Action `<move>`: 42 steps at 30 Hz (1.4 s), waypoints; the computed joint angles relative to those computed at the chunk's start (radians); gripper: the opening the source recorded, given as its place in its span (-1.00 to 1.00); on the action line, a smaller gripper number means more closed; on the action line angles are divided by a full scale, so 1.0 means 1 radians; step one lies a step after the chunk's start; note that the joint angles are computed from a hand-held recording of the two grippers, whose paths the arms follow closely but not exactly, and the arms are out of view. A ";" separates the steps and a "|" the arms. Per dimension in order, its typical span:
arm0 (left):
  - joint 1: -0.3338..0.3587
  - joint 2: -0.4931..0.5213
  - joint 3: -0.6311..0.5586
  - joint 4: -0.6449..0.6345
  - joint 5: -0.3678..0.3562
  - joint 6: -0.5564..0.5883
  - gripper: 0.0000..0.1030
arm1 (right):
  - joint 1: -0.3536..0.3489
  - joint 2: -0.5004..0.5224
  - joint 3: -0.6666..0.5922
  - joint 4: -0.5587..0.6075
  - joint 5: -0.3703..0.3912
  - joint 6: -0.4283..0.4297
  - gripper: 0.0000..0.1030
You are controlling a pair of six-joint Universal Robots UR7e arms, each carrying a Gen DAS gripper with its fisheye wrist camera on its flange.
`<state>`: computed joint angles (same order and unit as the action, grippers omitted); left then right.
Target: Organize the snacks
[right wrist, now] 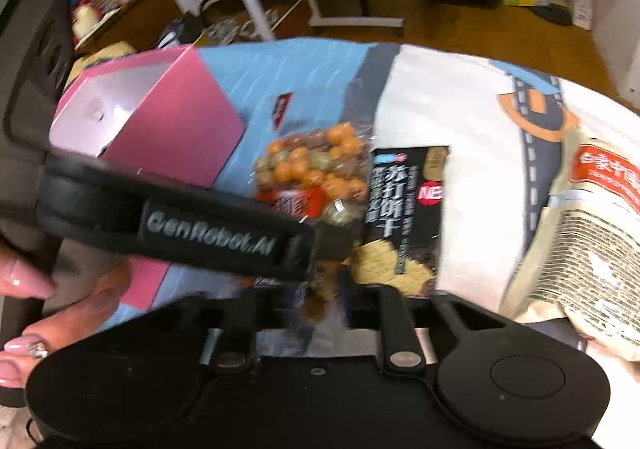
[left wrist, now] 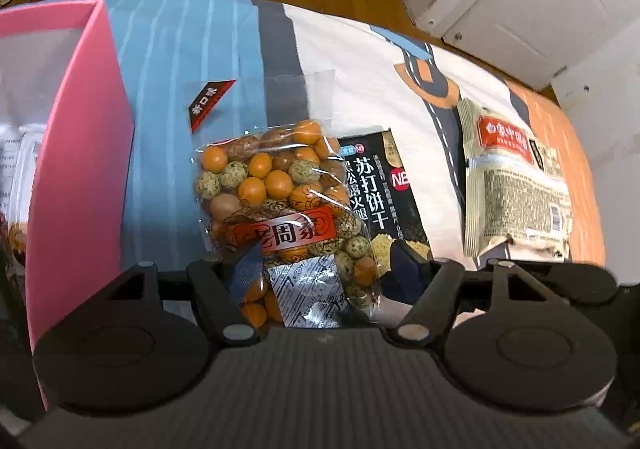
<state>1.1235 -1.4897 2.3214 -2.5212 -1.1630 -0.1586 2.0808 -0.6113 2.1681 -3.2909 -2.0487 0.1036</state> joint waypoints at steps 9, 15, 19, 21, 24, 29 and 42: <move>-0.061 -0.021 0.048 -0.050 0.162 0.022 0.37 | 0.030 0.080 -0.058 -0.015 -0.066 -0.078 0.36; -0.044 0.017 0.025 -0.015 0.171 0.049 0.50 | 0.067 0.154 -0.094 -0.042 -0.146 -0.131 0.74; 0.006 -0.004 -0.050 0.146 0.053 0.041 0.48 | 0.076 0.206 -0.120 -0.043 -0.175 -0.186 0.99; 0.019 0.004 -0.064 0.165 0.038 0.022 0.50 | 0.069 0.224 -0.121 -0.095 -0.170 -0.218 1.00; 0.020 0.003 -0.051 0.135 0.037 -0.006 0.51 | 0.059 0.243 -0.122 -0.163 -0.163 -0.240 1.00; 0.014 -0.029 0.017 0.028 0.039 0.057 0.49 | 0.052 0.243 -0.103 -0.239 -0.165 -0.202 0.69; 0.065 -0.083 0.024 0.007 -0.133 -0.009 0.08 | 0.039 0.146 -0.039 -0.193 -0.122 -0.074 -0.18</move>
